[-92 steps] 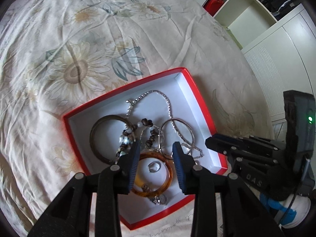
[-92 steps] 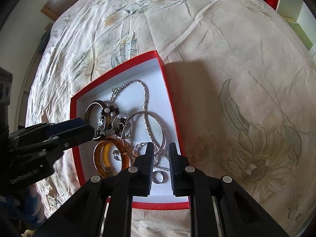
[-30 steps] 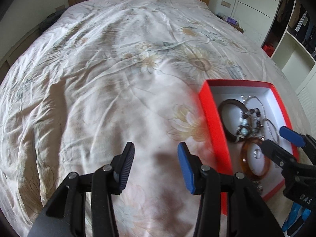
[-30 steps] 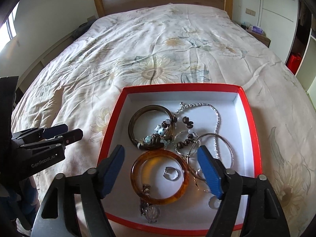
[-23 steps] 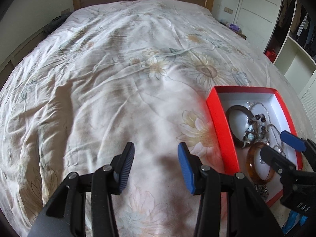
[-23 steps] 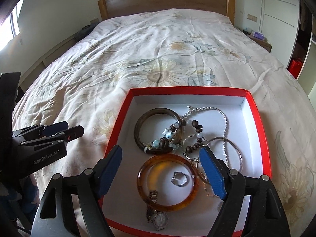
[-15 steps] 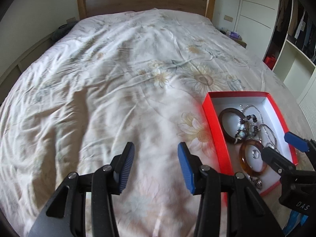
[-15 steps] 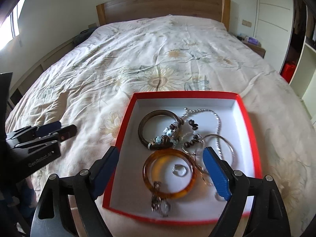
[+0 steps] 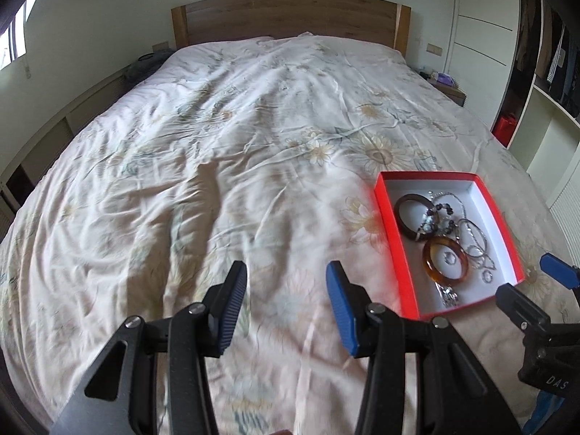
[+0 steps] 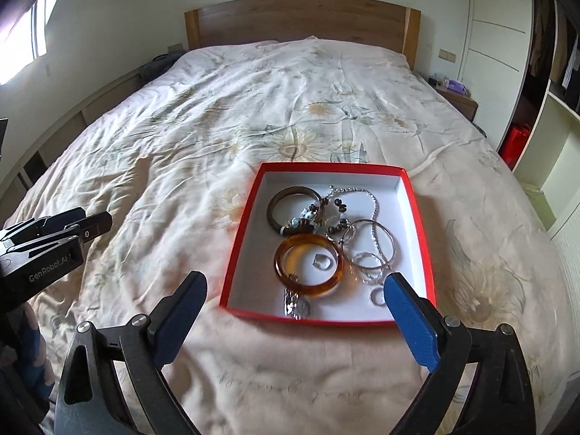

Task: Organize jewelry

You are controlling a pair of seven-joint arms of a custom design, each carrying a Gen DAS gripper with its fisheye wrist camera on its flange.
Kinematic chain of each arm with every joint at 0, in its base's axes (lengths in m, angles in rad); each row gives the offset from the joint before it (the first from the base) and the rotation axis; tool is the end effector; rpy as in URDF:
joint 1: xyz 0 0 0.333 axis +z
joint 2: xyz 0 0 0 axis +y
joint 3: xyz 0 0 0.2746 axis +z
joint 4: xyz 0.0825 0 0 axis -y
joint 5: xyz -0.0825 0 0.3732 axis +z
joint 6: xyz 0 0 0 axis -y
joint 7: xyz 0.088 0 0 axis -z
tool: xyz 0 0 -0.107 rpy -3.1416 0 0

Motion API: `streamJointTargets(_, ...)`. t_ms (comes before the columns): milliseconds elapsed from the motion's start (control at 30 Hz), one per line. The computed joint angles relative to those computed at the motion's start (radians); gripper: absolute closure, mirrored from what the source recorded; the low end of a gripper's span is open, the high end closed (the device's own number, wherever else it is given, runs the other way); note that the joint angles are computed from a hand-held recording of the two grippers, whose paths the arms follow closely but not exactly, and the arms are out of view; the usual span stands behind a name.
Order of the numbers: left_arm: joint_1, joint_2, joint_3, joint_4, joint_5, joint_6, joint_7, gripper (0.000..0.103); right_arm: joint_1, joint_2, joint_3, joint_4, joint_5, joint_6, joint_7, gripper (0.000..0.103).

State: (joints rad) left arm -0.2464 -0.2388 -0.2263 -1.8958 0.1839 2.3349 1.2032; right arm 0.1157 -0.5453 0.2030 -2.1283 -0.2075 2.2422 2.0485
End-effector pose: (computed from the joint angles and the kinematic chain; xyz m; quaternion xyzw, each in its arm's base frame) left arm 0.4689 -0.2509 0.6381 -0.5947 0.7263 -0.2662 0.2190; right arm 0.4141 0.1524 0.6533 -0.6368 0.6881 -0.2582 0.2329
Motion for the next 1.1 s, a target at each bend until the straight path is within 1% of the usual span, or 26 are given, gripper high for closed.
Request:
streamJointTargets(367,-0.021,-0.162,0.003,-0.102,-0.018,-0.018,-0.007,0.059,0.001,-0.114,0.024,-0.026,0.008,-0.036,0.004,0.005)
streamJointTargets(633,-0.035,-0.242,0.009,-0.162,-0.034,-0.028,-0.002,0.059,-0.003,-0.168,0.045,-0.037,0.017,-0.069,0.006,0.005)
streamJointTargets(1100,-0.037,-0.296,0.008,-0.203,-0.024,-0.03,-0.008,0.055,-0.008,-0.212,0.053,-0.061,0.035,-0.089,0.009,0.005)
